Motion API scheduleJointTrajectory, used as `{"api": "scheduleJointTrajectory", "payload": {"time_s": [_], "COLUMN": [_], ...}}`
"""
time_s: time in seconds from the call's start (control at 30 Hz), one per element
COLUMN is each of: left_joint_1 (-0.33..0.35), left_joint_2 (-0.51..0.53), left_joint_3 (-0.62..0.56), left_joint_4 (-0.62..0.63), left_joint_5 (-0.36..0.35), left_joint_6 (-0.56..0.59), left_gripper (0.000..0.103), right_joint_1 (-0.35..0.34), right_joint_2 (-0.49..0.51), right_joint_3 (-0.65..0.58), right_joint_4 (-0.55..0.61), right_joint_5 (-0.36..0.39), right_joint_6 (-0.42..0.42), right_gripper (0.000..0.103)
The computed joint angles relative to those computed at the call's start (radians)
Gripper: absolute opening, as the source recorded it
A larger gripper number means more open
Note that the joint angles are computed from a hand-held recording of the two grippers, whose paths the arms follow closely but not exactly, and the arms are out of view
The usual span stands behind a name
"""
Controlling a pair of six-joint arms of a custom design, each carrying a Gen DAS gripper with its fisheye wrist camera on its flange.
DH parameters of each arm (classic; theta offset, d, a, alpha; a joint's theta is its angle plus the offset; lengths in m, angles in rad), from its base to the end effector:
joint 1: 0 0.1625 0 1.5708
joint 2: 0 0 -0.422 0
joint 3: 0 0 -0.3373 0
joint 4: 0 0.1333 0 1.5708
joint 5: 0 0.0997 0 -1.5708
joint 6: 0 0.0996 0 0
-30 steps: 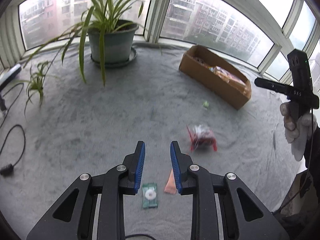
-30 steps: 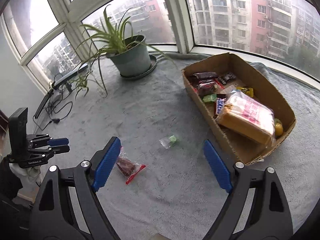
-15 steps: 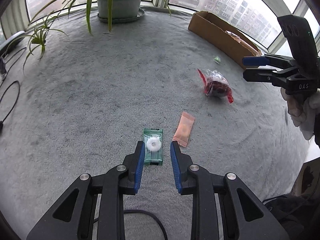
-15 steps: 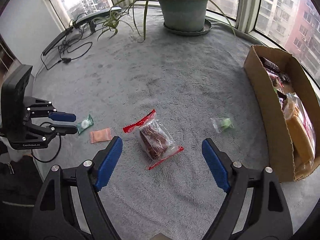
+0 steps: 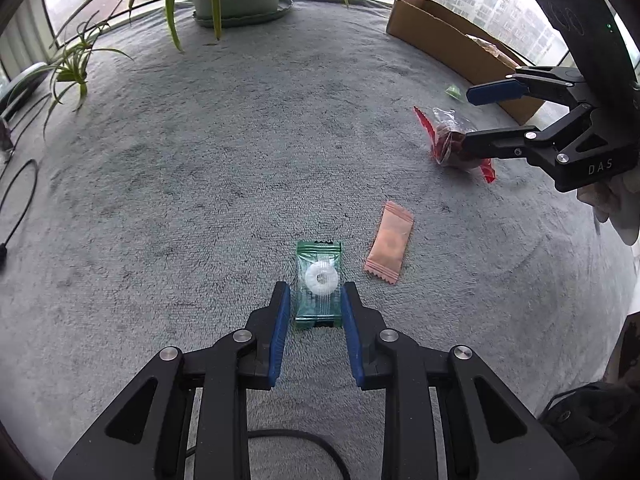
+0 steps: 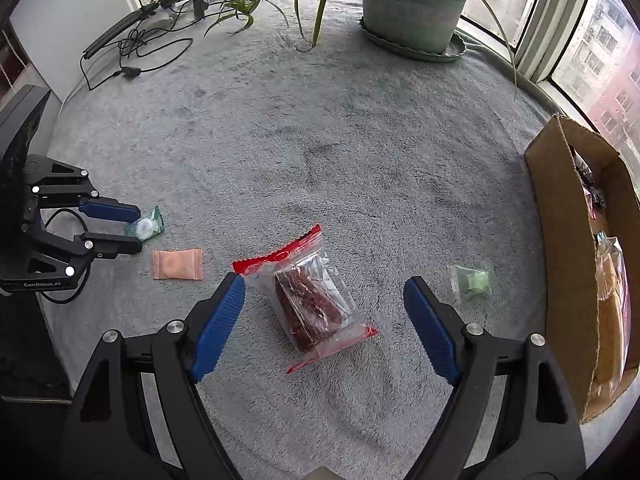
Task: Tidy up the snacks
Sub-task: 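Grasp the green mint packet with the left tool while the right tool grasps the red pastry bag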
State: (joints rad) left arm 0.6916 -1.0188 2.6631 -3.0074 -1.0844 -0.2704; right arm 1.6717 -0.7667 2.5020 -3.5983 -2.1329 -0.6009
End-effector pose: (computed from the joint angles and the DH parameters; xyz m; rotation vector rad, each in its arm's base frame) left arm -0.0978 -0.3145 0.0787 0.8501 2.4798 -0.1242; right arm 0.1169 -0.3585 0.0705 0.7665 -2.4057 0.1795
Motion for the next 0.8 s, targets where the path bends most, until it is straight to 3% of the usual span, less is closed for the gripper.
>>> {"api": "scheduleJointTrajectory", "payload": {"time_s": [0.17,0.3,0.4,0.8], "left_joint_1": [-0.006,-0.015,-0.020,0.010], "left_joint_2": [0.026,0.049,0.054,0.007], "left_joint_3": [-0.003,0.014,0.017,0.012], "left_joint_4": [-0.020,-0.079,-0.085,-0.073], "left_joint_5": [0.013,0.032,0.044,0.012], "left_joint_6": [0.016,0.031,0.032,0.018], "left_gripper": [0.025,0.025,0.021,0.019], "right_joint_1": [-0.006,-0.024,-0.043,-0.056], "right_joint_2": [0.015,0.008,-0.004,-0.022], "right_joint_3": [-0.028,-0.029,-0.021,0.050], "right_joint_4": [0.035,0.079,0.096,-0.029], "right_joint_5": [-0.011,0.007,0.040,0.096], "right_joint_6": [0.008,0.024,0.036,0.085], "right_gripper": [0.084,0.053,0.040,0.036]}}
